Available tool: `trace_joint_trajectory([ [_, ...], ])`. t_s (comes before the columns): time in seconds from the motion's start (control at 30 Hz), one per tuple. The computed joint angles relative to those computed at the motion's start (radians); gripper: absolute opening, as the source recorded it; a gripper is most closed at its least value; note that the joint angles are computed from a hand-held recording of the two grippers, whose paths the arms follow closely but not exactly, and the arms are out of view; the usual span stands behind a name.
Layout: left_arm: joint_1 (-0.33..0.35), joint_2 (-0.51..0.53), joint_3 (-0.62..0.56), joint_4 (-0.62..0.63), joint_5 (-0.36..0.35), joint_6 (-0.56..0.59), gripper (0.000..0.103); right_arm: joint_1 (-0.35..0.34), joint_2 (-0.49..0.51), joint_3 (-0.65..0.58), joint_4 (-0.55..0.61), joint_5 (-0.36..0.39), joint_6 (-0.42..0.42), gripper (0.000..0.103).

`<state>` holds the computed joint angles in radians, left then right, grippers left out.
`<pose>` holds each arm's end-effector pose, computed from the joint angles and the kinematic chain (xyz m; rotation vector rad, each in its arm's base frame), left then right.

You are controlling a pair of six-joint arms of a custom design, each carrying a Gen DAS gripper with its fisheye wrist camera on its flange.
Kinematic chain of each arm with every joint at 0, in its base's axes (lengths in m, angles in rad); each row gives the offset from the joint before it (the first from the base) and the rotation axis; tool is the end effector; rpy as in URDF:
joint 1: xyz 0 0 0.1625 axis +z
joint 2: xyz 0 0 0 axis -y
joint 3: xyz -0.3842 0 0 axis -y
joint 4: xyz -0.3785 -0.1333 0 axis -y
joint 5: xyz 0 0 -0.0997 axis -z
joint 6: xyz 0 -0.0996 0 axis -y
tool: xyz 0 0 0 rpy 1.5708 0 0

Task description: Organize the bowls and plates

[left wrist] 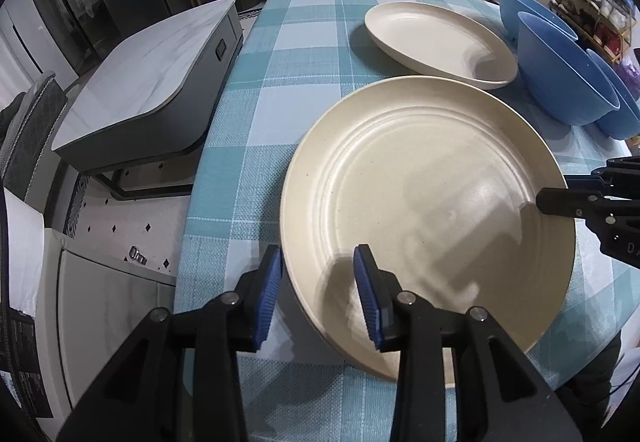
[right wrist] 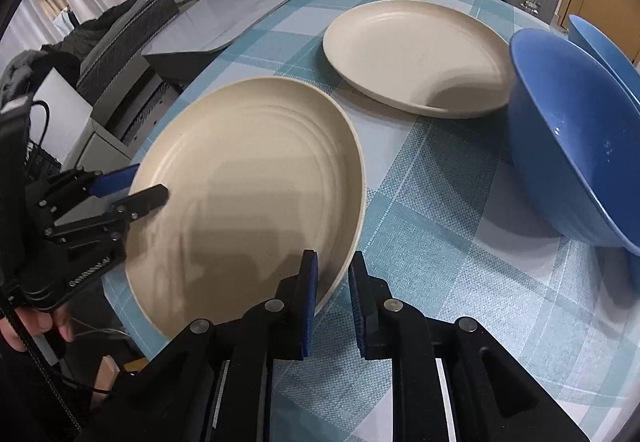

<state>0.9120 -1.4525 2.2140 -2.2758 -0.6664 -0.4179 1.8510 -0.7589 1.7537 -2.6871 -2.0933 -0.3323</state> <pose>-0.0870 -0.4580 0.2157 0.3060 2.2670 -0.5142 0.2447 -0.5481 0.0359 0.7473 -2.5042 0.1407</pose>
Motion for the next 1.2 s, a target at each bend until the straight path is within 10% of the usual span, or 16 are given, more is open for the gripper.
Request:
trace_joint_trajectory([
  [1.2, 0.019, -0.037, -0.011, -0.013, -0.079, 0.023, 0.043, -0.001, -0.013, -0.051, 0.124, 0.049, 0.039, 0.020],
])
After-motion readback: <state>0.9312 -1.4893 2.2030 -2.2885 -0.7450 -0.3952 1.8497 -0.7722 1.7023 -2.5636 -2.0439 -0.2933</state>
